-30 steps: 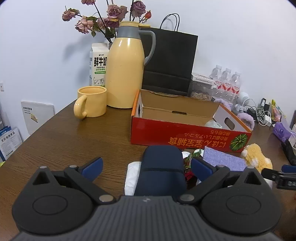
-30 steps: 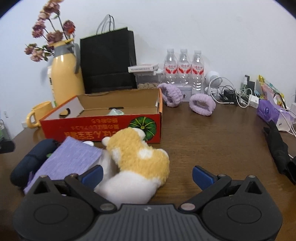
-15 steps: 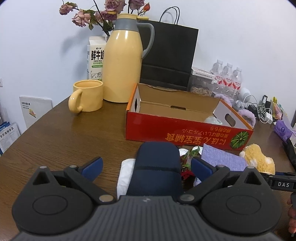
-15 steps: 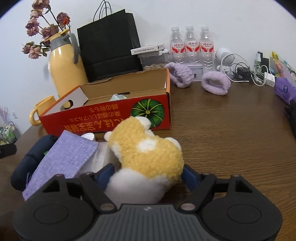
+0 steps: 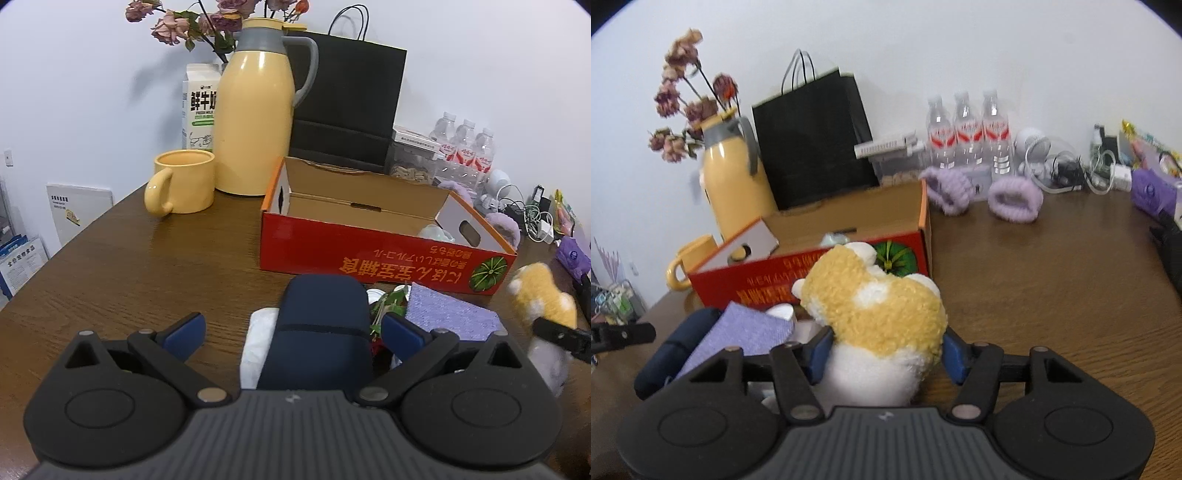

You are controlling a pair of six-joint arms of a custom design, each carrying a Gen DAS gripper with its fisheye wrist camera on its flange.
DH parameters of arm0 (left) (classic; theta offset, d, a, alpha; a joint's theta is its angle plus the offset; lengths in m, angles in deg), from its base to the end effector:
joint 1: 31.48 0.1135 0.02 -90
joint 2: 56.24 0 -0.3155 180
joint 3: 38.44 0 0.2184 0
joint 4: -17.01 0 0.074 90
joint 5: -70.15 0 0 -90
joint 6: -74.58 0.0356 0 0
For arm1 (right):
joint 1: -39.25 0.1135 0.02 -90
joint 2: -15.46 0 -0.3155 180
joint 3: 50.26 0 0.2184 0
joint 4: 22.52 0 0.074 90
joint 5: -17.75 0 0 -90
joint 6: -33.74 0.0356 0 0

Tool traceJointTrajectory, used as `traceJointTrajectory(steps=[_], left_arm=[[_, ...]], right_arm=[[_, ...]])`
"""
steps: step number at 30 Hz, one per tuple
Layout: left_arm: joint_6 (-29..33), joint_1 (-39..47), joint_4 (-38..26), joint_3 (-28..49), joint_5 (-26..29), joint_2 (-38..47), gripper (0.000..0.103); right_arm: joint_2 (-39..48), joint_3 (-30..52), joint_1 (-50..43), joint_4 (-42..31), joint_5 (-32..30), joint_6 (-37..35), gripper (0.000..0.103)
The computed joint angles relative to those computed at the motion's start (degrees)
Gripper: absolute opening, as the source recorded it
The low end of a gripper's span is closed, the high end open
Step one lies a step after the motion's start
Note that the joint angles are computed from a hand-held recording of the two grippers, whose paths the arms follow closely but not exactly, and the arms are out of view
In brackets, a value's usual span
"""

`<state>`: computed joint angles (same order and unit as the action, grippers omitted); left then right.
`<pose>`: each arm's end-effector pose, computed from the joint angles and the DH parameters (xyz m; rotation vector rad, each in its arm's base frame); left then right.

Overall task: Organize objects
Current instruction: 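Grasp the plush toy with the right gripper while the left gripper grasps the navy case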

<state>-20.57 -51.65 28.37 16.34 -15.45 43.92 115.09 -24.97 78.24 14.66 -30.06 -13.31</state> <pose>0.2993 -0.1128 0.2073 0.3293 2.1571 -0.3359 0.1796 0.1146 0.1536 0.4520 1.9847 0.0689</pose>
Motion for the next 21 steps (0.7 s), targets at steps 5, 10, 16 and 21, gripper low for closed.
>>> traceJointTrajectory(steps=[5,10,16,21], left_arm=[[0.22,0.11,-1.43,0.4,-0.96,0.29,0.103],[1.06,-0.81,-3.2,1.92,-1.14,1.67,0.103],[1.78,-2.19,-6.15,6.58,-0.98,5.85,0.103],[1.2,-1.8,-6.38,8.17,0.5,8.1,0.103]], right_arm=[[0.05,-2.73,1.85,5.48,2.97,-0.59,0.059],[0.82,-3.21,3.24,6.7,3.95,-0.74,0.059],[1.24,-3.39,3.76,7.19,3.96,-0.99,0.059],[1.46,-3.0,3.67,6.5,3.58,-0.98,0.059]])
